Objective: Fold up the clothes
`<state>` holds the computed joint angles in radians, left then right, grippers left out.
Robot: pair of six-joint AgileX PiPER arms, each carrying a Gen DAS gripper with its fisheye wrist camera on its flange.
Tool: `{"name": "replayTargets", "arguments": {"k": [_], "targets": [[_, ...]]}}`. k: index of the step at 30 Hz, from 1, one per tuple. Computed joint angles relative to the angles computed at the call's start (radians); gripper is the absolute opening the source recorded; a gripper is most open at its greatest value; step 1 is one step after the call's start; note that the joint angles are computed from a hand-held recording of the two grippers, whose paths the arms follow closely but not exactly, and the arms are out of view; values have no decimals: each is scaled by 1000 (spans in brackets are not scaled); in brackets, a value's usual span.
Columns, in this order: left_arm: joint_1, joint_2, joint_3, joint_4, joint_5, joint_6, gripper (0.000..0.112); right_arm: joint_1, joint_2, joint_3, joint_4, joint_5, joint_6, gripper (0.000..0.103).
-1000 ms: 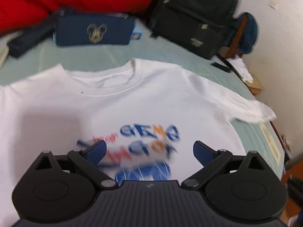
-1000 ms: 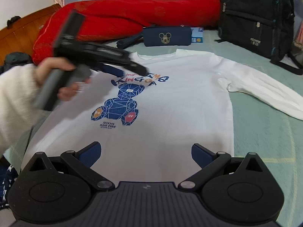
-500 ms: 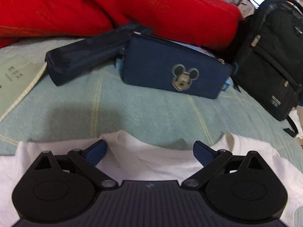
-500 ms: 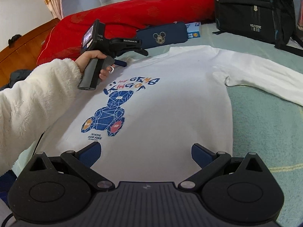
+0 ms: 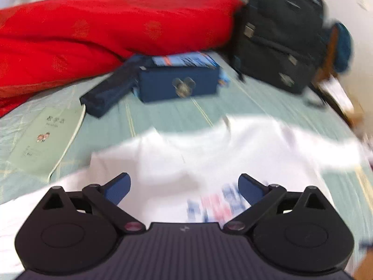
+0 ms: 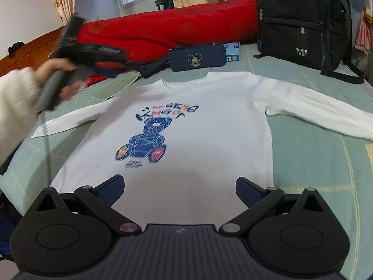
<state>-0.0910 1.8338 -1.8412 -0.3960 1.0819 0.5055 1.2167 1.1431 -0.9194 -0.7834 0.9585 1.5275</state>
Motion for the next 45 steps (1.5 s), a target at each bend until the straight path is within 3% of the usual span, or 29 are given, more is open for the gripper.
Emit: {"name": "replayTargets", "arguments": {"k": [4, 7, 10, 16, 19, 24, 28, 32, 36, 40, 45], "targets": [[36, -248, 374, -81, -94, 227, 99, 85, 26, -6, -56, 36, 67, 103], [18, -438, 669, -105, -261, 363, 99, 116, 69, 17, -134, 27, 130, 103], [-7, -592, 887, -135, -371, 467, 99, 110, 135, 34, -170, 7, 144, 103], [8, -774, 1140, -167, -445, 511, 99, 93, 236, 70, -153, -31, 129, 103], [78, -849, 1225, -207, -413, 563, 99, 140, 222, 135, -236, -23, 238, 103], [322, -927, 1281, -328, -248, 703, 102, 202, 208, 181, -282, 11, 315, 103], [365, -982, 1289, -304, -203, 720, 102, 249, 194, 207, -298, 43, 340, 103], [262, -995, 1255, -262, -275, 633, 102, 283, 145, 206, -258, 75, 342, 103], [119, -933, 1182, -283, -369, 531, 102, 280, 114, 202, -294, 108, 368, 103], [-75, -867, 1166, -175, -502, 340, 102, 188, 113, 227, -257, 16, 361, 103], [-200, -778, 1214, -28, -580, 141, 103, 280, 91, 284, -289, 63, 405, 103]]}}
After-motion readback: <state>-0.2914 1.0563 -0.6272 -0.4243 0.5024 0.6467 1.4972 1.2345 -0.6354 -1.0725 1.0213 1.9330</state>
